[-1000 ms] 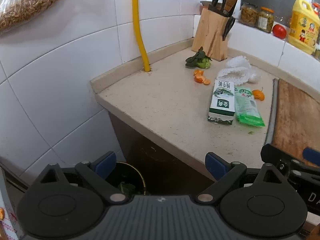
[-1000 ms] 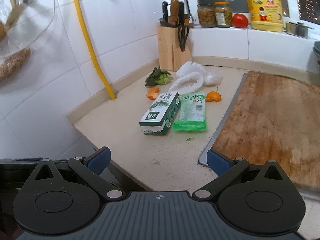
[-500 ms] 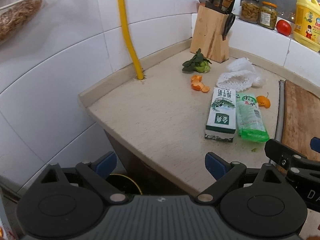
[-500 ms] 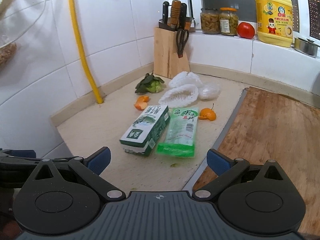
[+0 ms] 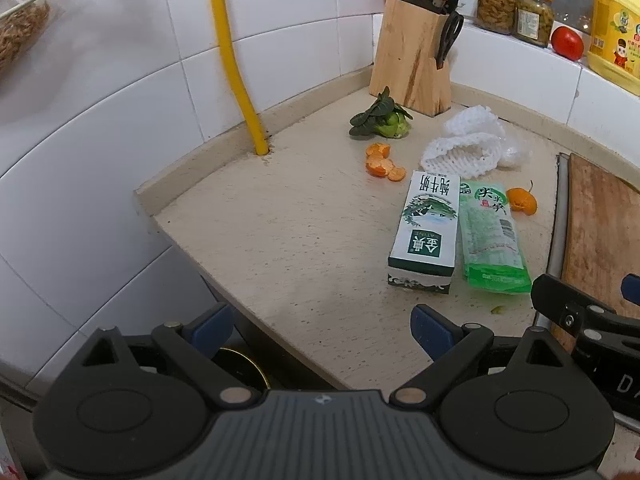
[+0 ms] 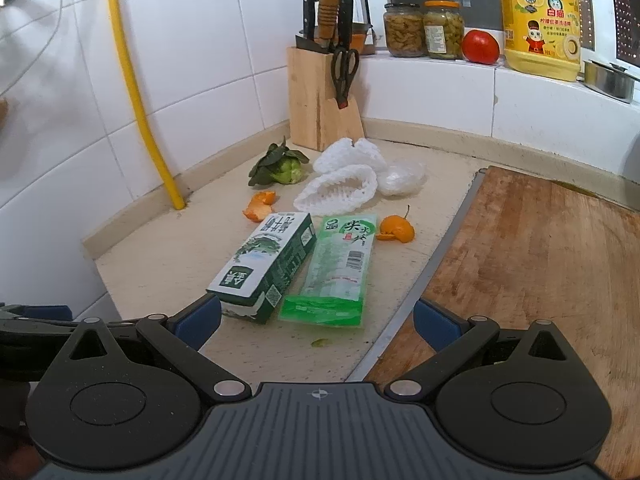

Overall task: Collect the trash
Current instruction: 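Grasp the milk carton with the left tool while the right tool approaches the green packet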

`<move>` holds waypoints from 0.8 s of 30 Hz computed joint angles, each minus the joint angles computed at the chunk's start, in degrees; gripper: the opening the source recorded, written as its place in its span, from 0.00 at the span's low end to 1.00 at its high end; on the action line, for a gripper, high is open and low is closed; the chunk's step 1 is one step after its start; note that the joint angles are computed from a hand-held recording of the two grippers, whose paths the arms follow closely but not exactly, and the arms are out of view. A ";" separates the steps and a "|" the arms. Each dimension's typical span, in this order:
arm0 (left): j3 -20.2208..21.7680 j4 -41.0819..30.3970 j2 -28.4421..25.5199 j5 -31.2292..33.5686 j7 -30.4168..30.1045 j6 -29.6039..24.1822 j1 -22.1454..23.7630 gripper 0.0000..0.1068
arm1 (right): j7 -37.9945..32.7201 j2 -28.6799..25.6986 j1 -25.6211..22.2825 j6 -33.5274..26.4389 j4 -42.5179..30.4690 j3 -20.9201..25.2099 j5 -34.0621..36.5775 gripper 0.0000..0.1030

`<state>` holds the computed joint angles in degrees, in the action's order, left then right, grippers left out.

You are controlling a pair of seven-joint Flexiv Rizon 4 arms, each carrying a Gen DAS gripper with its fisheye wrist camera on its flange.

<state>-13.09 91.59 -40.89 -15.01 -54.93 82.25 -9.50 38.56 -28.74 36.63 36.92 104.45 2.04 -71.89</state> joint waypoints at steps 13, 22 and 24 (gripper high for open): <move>1.20 -2.89 -1.19 1.04 -0.67 -2.06 -2.30 0.86 | 1.76 1.36 -1.75 1.69 2.49 0.14 -0.24 1.00; 2.31 -8.38 -4.36 2.60 1.29 -4.28 -4.58 0.86 | 2.80 2.17 -4.36 4.81 4.01 -0.37 -3.14 1.00; 3.09 -10.22 -5.27 2.83 0.94 -5.42 -5.45 0.86 | 2.79 2.20 -5.07 5.50 4.10 -0.63 -4.03 1.00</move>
